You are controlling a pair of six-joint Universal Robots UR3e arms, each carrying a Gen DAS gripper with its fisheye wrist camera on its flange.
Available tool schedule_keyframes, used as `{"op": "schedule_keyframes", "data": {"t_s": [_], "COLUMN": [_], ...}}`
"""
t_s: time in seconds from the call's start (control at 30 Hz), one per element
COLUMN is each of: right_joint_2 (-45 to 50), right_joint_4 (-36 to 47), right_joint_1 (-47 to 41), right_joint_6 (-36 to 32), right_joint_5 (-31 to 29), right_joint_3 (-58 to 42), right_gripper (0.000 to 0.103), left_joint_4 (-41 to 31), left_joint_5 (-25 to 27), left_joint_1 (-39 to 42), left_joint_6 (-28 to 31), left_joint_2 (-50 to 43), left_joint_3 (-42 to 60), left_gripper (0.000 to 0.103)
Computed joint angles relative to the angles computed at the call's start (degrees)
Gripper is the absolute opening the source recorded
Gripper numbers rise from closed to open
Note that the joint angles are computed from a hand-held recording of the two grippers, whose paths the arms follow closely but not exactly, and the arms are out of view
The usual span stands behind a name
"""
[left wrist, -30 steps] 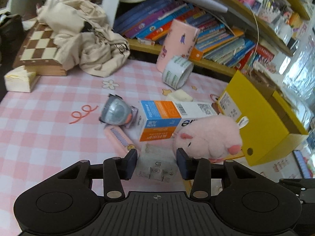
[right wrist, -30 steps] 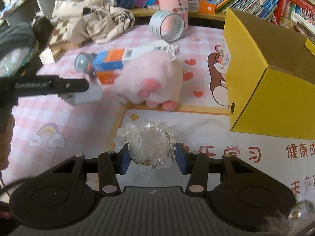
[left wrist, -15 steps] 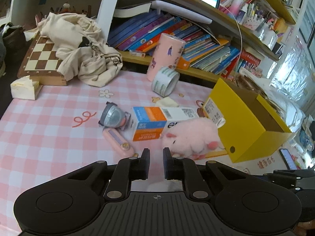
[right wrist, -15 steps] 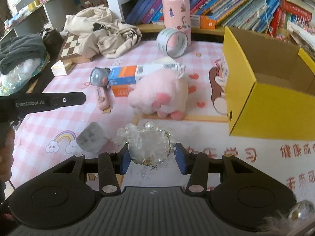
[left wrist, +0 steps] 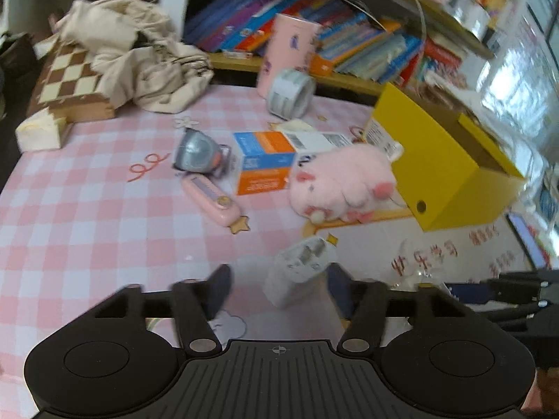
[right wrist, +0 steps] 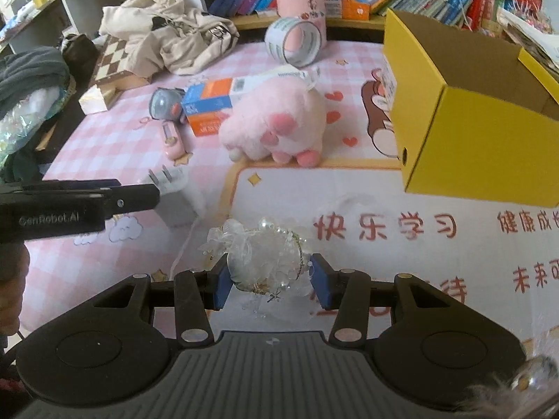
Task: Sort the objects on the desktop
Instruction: 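Grasp the white charger plug with the left gripper and lift it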
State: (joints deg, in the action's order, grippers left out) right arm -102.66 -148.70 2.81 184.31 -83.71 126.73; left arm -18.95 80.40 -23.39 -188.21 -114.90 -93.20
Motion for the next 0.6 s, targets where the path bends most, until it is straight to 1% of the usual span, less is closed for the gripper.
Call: {"op": "schedule_keyframes", "data": {"t_s": [0.1, 0.23, 0.3, 0.43, 0.47, 0.53, 0.57, 0.6], "right_joint_2": [-0.8, -1.7, -1.6, -0.6, -0.3, 0.1, 0.3, 0.4], "right_joint_4": [0.9, 1.5, 1.6, 1.7, 1.8, 2.6, 3.0, 3.2], "right_joint_1": [-0.8, -2.7, -3.6, -4.9, -5.1, -5.7, -5.9, -6.1], "right_joint_6": [-0.3, -1.9, -2.9, -5.2, -5.8, -6.9, -7.4, -7.7], "right_joint_5": [0.1, 1.1, 1.7, 3.0, 3.3, 3.9, 4.3, 4.5], "right_joint_3": [0.6, 1.4, 1.4, 0.6, 0.4, 0.0, -0.1, -0.3], "right_gripper": [0.045, 0.045, 0.045, 0.045, 0.045, 0.045, 0.045, 0.045], "left_joint_4": [0.1, 0.7, 0.6, -2.1, -2.6, -3.7, -4.7, -5.4], "left_joint_5": [2.4, 7.0, 7.8, 9.2, 9.2, 8.6, 7.8, 7.1], "left_joint_1": [-1.9, -4.3, -4.7, -5.6, -5.6, -5.6, -5.4, -5.3], "left_joint_6": [2.0, 4.1, 4.4, 5.4, 5.4, 5.1, 5.0, 5.0], "left_joint_2": [-2.2, -5.9, -7.7, -11.1, -11.7, -12.6, -12.9, -13.2], "left_joint_3": [2.4, 6.0, 8.1, 12.9, 13.6, 14.9, 15.4, 15.8], "left_gripper": [0.07, 0.07, 0.07, 0.068, 0.066, 0.055, 0.052, 0.046]}}
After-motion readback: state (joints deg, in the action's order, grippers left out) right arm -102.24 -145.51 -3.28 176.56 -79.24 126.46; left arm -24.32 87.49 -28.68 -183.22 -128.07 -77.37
